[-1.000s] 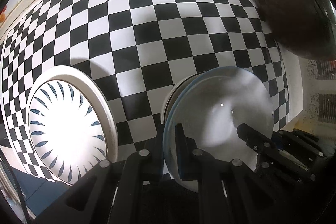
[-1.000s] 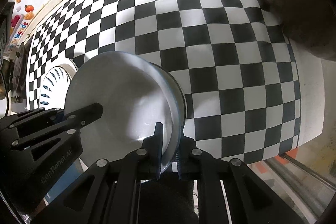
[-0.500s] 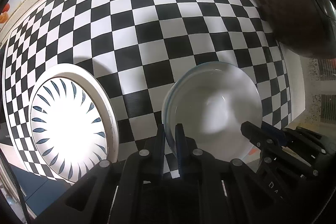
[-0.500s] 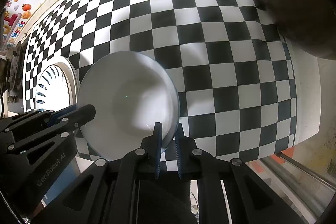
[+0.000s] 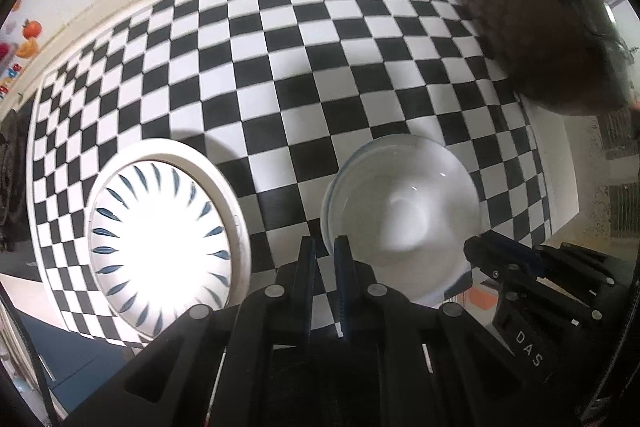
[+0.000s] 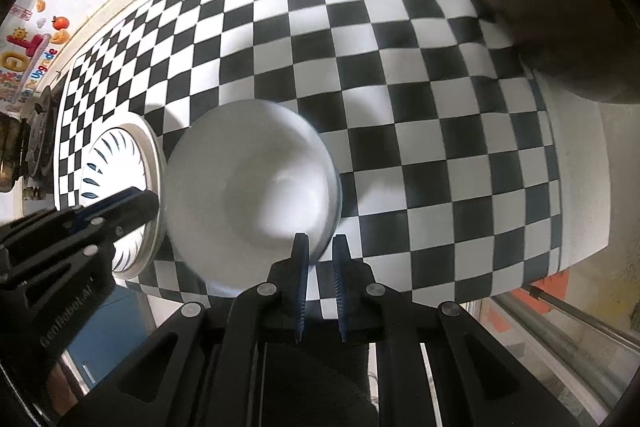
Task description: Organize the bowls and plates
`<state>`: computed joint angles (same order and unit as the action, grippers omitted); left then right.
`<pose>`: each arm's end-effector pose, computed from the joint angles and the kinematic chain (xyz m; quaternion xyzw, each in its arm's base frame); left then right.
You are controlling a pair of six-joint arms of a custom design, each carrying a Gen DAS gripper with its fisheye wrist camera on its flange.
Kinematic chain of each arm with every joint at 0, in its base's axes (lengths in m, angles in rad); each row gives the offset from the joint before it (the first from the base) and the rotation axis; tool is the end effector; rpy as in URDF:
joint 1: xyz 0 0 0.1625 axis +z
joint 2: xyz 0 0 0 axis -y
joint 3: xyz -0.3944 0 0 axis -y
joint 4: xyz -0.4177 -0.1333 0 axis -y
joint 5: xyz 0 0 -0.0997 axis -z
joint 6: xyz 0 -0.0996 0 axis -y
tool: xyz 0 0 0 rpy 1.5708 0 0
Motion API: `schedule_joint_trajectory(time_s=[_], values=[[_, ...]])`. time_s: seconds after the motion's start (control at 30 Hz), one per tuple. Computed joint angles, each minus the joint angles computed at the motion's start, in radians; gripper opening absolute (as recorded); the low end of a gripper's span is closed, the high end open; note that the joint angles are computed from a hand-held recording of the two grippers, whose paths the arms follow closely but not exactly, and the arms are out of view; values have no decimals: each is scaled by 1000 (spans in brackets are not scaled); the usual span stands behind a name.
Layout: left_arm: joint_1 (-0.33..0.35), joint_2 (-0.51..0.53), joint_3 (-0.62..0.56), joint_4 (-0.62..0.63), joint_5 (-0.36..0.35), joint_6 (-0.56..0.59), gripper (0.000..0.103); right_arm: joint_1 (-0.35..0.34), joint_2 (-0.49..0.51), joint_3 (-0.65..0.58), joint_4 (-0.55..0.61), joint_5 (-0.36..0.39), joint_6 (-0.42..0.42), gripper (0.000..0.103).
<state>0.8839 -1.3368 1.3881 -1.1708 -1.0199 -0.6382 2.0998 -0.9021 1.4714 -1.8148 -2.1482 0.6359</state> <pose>-0.2126 -0.5516 0.4049 0.0837 0.9361 0.0067 0.3414 0.4033 -0.5335 0.1359 -0.0045 -0.9471 0.0249 0.3200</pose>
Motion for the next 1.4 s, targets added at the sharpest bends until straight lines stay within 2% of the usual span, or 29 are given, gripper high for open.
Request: schedule_joint_trajectory(time_s=[0.33,0.6,0.73,1.07,1.13,1.17,1.2,1.23,1.3,1.33,1.4], values=[[-111,-79,-16,23,34,-3,9,111,-101,33,-35,-40,8,14],[-174,-110,-44,55,35,-11,9,186,-134,8,-26,-57,15,14],[-207,-125,-51,61,65,-26,9,218,-140,-6,-10,-94,24,14],[-241,-134,-62,52,71,-28,9,250,-151,-20,-12,-94,17,15],[-234,-132,-63,44,68,-29,11,240,-155,-11,-21,-80,22,15],[-226,-132,-60,33,63,-28,18,232,-159,-4,-29,-74,26,16],[-217,-130,-58,21,56,-25,24,226,-161,1,-33,-72,29,28],[-199,-129,-56,-2,35,-19,27,211,-166,15,-46,-73,31,53],[-163,-120,-54,-25,1,-17,34,191,-175,41,-81,-83,30,75],[-141,-113,-53,-34,-12,-22,36,173,-182,62,-110,-87,30,76],[-95,-100,-51,-57,-51,-26,48,135,-195,100,-172,-72,27,79]])
